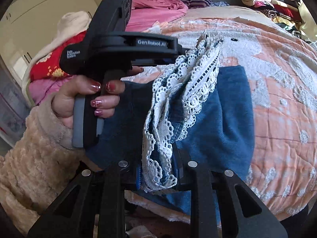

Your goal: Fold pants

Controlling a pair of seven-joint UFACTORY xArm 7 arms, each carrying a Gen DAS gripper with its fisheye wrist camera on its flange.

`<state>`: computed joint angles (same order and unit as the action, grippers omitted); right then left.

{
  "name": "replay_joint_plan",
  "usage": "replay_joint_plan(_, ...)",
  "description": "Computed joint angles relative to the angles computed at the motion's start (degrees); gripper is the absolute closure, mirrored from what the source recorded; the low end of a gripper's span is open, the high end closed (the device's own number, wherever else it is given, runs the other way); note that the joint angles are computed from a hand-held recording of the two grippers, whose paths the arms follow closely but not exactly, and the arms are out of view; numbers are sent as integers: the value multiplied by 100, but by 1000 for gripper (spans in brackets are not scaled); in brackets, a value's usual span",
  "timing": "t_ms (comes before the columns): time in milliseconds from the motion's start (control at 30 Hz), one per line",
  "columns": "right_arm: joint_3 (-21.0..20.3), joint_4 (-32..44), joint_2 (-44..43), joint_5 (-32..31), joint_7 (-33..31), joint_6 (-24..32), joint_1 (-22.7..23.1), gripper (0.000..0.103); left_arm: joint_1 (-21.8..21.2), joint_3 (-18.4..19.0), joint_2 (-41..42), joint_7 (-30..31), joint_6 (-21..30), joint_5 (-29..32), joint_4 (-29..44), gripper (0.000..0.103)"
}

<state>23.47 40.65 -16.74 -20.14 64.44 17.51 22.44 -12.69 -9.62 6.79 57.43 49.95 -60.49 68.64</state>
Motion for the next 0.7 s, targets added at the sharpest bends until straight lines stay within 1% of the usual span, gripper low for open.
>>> replay_joint_plan(67, 186, 310, 304, -282, 14, 345, -51, 81, 163, 103, 23, -120, 215, -277, -1, 86)
replay_joint_plan(133, 234, 585, 557, -581, 63, 623, 28, 81, 324, 213, 35, -383, 314, -437, -20, 80)
replay_joint_plan(200, 241, 872, 810, -861, 47, 927, 169, 81, 483, 298, -4, -504, 425, -600, -66, 69)
replay_joint_plan(233, 238, 1023, 944, -1015, 23, 1094, 241, 80, 576, 345, -3, -553, 569, -714, -68, 66)
replay_joint_plan(300, 200, 1272, 1204, -1274, 80, 1322, 383, 79, 758, 432, 17, -696, 971, -854, -38, 53)
replay_joint_plan(333, 168, 1368, 1311, -1407, 149, 1406, 453, 77, 829, 460, 12, -739, 1104, -933, -46, 51)
replay_joint_plan(367, 118, 1422, 1386, -1514, 202, 1414, 521, 76, 873, 473, -35, -762, 1189, -971, -85, 45)
replay_joint_plan(400, 82, 1546, 1504, -1671, 285, 1519, 597, 74, 887, 480, -72, -779, 1225, -925, -111, 43)
replay_joint_plan(467, 5, 1723, 1672, -1917, 356, 1691, 777, 69, 795, 441, -152, -869, 952, -635, -159, 42)
replay_joint_plan(533, -111, 1822, 1840, -2091, 430, 1613, 940, 56, 666, 386, -162, -957, 625, -323, -218, 42)
replay_joint_plan(567, -185, 1801, 1843, -2143, 509, 1504, 1006, 55, 570, 343, -179, -1096, 407, -58, -240, 42)
replay_joint_plan(633, -349, 1648, 1754, -2260, 675, 1053, 1115, 53, 461, 291, -148, -1096, 174, 207, -283, 42)
replay_joint_plan(667, -412, 1553, 1663, -2354, 825, 901, 1171, 51, 409, 263, -152, -1115, 76, 319, -317, 42)
replay_joint_plan(700, -461, 1428, 1550, -2395, 907, 695, 1187, 46, 372, 246, -136, -1126, 11, 422, -339, 42)
